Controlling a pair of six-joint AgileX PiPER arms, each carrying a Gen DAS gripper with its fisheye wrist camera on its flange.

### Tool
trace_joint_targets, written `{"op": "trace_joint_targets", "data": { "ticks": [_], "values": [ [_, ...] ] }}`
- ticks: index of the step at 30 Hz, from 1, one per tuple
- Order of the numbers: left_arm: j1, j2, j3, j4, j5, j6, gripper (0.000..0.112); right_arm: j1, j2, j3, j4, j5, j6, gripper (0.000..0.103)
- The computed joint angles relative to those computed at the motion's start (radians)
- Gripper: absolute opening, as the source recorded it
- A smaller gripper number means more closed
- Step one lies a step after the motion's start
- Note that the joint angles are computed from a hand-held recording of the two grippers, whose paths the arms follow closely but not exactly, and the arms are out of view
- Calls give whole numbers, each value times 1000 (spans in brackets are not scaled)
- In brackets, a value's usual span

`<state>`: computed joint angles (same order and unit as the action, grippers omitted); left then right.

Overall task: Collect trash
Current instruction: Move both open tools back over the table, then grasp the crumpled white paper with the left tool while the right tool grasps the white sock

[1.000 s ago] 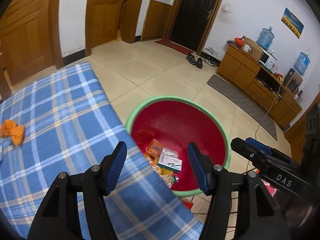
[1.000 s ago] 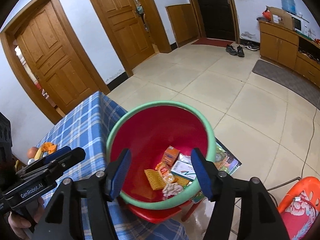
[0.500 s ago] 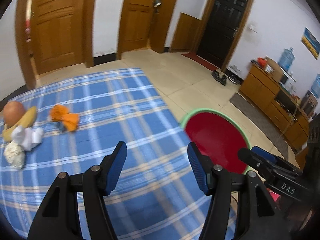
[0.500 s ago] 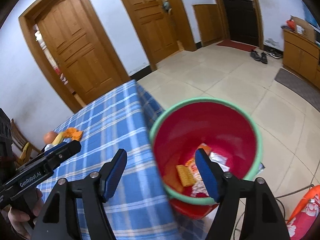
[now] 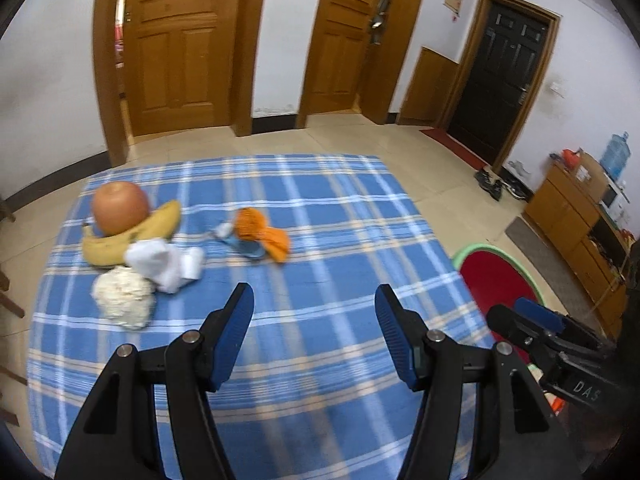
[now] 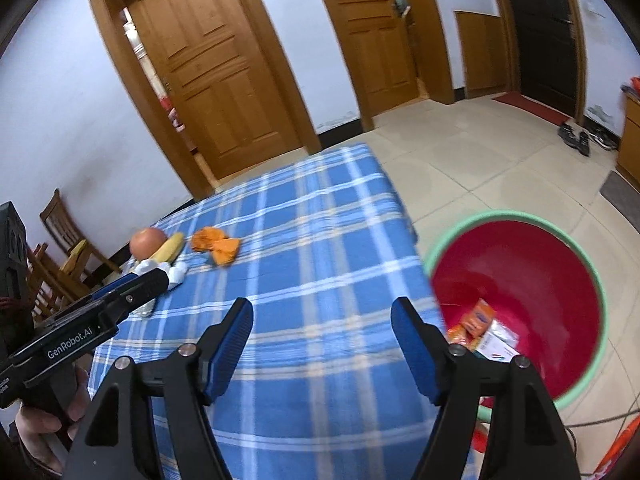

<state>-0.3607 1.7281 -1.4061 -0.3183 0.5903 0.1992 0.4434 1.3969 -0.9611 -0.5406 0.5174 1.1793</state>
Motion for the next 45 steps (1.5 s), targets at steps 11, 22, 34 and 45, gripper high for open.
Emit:
{"op": "trace_joint_targets", "data": {
  "ticks": [11,22,34,45],
  "values": [
    [153,30,23,131,-46,-79,63,63,168,-180,53,2,-77,78],
    [220,161,-29,313,-103,-187,69,95,323,-370,126,52,-180,80],
    [305,242,-79,-36,-81,115,69,115,488,-573,212,101,-288,80],
    [366,181,-24,-167,-68,234,57,125,628,-767,291,148,-386,80]
  ]
}}
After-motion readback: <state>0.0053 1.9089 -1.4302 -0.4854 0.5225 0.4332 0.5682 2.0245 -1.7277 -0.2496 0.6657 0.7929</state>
